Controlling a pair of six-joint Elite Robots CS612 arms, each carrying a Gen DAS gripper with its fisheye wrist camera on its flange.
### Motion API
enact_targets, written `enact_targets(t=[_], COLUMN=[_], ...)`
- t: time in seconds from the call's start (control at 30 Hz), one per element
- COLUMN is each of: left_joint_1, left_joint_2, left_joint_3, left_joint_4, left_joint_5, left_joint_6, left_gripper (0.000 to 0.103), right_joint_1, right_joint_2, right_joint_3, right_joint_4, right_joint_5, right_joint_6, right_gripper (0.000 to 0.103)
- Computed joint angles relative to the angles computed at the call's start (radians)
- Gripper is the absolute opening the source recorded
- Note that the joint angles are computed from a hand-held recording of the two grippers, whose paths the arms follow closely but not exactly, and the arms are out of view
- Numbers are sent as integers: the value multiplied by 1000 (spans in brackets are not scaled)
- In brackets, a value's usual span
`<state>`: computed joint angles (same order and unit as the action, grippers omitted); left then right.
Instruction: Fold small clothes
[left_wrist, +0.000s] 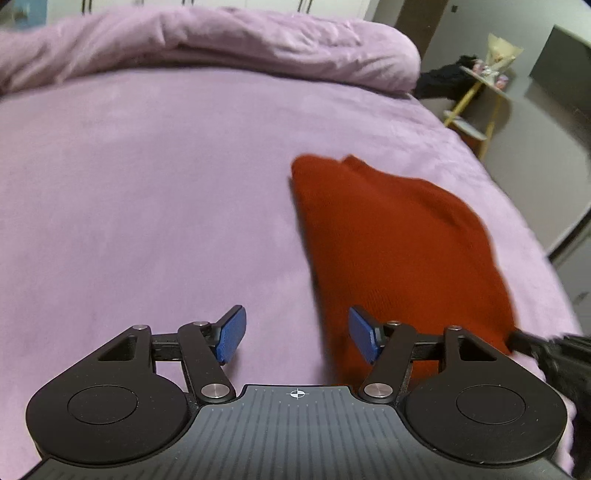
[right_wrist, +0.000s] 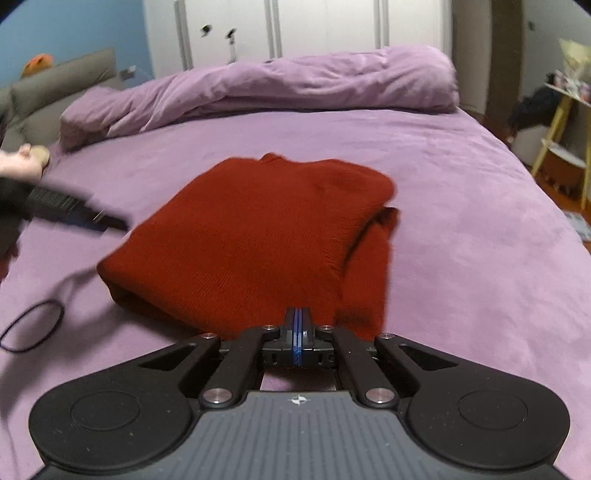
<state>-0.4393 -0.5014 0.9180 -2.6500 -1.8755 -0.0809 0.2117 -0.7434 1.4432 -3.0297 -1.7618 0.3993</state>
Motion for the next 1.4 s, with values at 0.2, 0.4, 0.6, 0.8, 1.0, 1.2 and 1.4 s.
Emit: enact_targets(t=[0.2,0.4,0.6,0.8,1.0,1.2,1.4], left_joint_1=[-5,-46,-49,-3,54,47,27], left_joint_2=[-49,-46,-34,-38,30,218,346], left_joint_3=[119,130,94,61,-78,-408,-636], left_joint_4=[-69,-49,1,139,163,315,424], left_joint_5=[-60,34,136,46,-118,-310,-349], left_joint_6=[29,69,4,16,-156,-219,-214], left_gripper=[66,61,65,62,64,67,73], right_joint_1=[-33,-34,-53,-76,-134,-181,-197], right_joint_2=[-13,39,70,16,22,93,154], right_joint_3=[57,21,41,106,126,6,-74], right_joint_4=[-106,-170,-387,-247,-366,-276,-273], right_joint_5=[186,219,259,292,357,475,571], right_joint_6=[313,546,692,518,595,626,638], right_gripper=[33,31,7,9,66,66,64])
